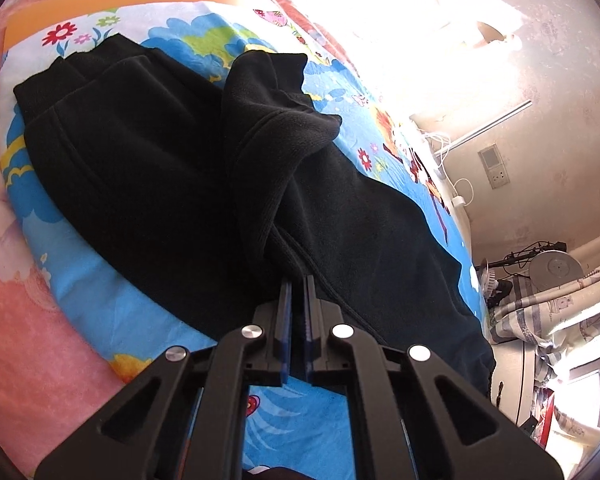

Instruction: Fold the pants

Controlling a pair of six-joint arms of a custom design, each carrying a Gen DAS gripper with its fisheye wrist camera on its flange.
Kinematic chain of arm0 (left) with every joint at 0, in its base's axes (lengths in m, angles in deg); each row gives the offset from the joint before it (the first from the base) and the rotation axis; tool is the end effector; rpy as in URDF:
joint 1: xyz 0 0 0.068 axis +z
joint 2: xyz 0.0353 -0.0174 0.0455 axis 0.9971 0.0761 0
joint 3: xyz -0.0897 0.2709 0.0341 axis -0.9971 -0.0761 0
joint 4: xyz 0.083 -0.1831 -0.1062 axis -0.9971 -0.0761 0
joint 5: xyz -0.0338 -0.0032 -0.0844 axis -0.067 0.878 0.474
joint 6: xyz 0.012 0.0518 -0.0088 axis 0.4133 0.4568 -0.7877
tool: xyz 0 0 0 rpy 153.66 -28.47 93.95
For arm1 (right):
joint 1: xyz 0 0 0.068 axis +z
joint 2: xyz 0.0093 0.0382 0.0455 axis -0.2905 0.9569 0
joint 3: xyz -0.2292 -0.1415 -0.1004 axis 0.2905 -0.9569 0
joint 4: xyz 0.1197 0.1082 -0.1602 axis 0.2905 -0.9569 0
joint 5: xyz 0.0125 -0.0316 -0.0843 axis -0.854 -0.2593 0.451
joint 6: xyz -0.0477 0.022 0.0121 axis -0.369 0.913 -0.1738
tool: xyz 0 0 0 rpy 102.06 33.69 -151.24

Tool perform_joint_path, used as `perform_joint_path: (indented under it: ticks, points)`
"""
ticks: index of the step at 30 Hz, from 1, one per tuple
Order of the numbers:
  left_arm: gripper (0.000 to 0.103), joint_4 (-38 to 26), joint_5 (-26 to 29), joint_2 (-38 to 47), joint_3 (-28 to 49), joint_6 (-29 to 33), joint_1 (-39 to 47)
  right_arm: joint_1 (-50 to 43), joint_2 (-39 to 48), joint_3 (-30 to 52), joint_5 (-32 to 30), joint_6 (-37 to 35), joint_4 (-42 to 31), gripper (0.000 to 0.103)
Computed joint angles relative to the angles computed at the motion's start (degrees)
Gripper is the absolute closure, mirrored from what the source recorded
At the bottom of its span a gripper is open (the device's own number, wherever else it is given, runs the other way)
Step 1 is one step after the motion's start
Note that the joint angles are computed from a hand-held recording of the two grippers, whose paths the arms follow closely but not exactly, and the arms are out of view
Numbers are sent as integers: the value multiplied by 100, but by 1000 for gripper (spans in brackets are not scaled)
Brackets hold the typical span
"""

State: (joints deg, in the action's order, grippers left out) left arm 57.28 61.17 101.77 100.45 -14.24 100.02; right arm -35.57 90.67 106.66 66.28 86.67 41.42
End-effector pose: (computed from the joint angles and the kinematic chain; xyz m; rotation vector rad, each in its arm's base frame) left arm 0.3385 0.0659 0.1757 -0.4319 2.5215 -0.7922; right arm 0.1563 -0.0448 0.1677 0.8987 2.4437 0.3242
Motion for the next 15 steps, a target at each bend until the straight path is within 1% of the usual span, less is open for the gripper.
perform_joint_path:
  ticks: [1,2,3,4,5,6,7,8,9,10,11,12,13,15]
  points:
    - [98,-134,-75,63,105,67,-43,133,119,38,207,-22,-10,82]
    - [95,-295,-185,157,200,119,-88,277,143,38,454,69,-6,82]
    - [89,-417,-306,229,237,138,-111,419,42,43,684,150,-108,81]
    - [86,-360,-403,209,142,133,-96,584,-83,65,959,253,-256,72]
    - [74,-246,-546,124,5,166,-71,810,-273,115,1368,439,-499,65]
    - [63,-107,-811,-5,-133,184,-63,1125,-468,198,1899,676,-804,48]
    - [60,28,-1118,-147,-230,237,-70,1572,-611,343,2601,974,-1181,41]
    - [58,156,-1447,-293,-272,359,-114,2131,-686,538,3405,1357,-1619,40]
    - [55,260,-1751,-425,-268,504,-173,2536,-711,701,3976,1608,-1919,36]
    - [52,333,-2004,-535,-203,657,-261,2916,-683,874,4345,1825,-2138,36]
    - [44,413,-2296,-598,-93,863,-436,3223,-611,1021,4520,1892,-2163,36]
    - [35,489,-2676,-583,68,1137,-681,3534,-481,1139,4642,1884,-2032,36]
    - [33,572,-3129,-469,274,1444,-975,3802,-279,1231,4714,1845,-1815,33]
    - [32,533,-4123,93,944,1975,-1562,4215,373,1434,4657,1720,-1297,31]
